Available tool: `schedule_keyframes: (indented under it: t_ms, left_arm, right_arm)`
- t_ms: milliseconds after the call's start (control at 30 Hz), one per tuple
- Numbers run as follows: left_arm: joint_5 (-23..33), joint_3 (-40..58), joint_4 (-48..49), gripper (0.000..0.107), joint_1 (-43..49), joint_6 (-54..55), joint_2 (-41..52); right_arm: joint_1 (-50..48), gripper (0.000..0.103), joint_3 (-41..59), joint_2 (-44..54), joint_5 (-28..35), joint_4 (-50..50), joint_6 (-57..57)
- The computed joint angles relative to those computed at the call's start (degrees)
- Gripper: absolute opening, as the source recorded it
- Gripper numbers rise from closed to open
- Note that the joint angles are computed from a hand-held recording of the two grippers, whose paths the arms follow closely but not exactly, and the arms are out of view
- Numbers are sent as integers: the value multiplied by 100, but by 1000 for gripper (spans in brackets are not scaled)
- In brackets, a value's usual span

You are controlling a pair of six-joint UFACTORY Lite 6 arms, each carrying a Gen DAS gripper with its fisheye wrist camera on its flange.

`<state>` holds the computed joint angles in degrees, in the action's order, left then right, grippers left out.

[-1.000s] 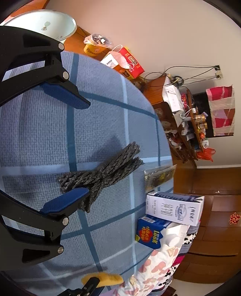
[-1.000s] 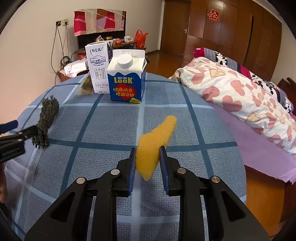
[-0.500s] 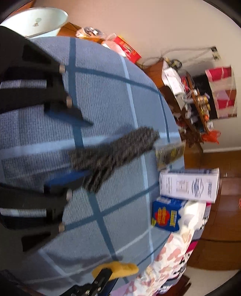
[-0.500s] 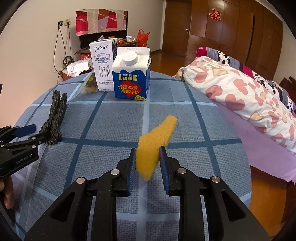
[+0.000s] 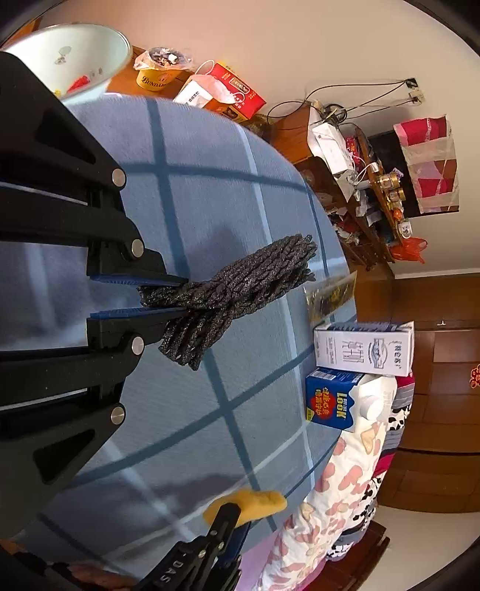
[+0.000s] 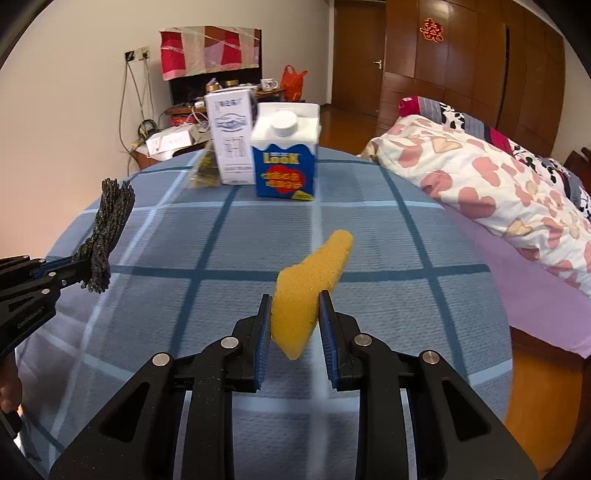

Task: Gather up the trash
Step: 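Grasp the dark grey scouring pad with the left gripper and lift it, then carry the scouring pad and yellow sponge over the light-blue bin with both grippers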

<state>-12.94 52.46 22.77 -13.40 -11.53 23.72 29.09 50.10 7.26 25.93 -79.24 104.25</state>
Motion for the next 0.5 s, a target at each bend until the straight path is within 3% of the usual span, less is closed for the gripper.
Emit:
schedule_keyframes:
  t_ms: [267,500]
  left_arm:
    - [-469,-1140,1559,10,973,-767,-980]
    - [-920,-1791,2345,10,1837,-922,-1486]
  right_arm:
    - [802,26,397,261,330,181,114]
    - [1305,26,1061,834,496,423,-28]
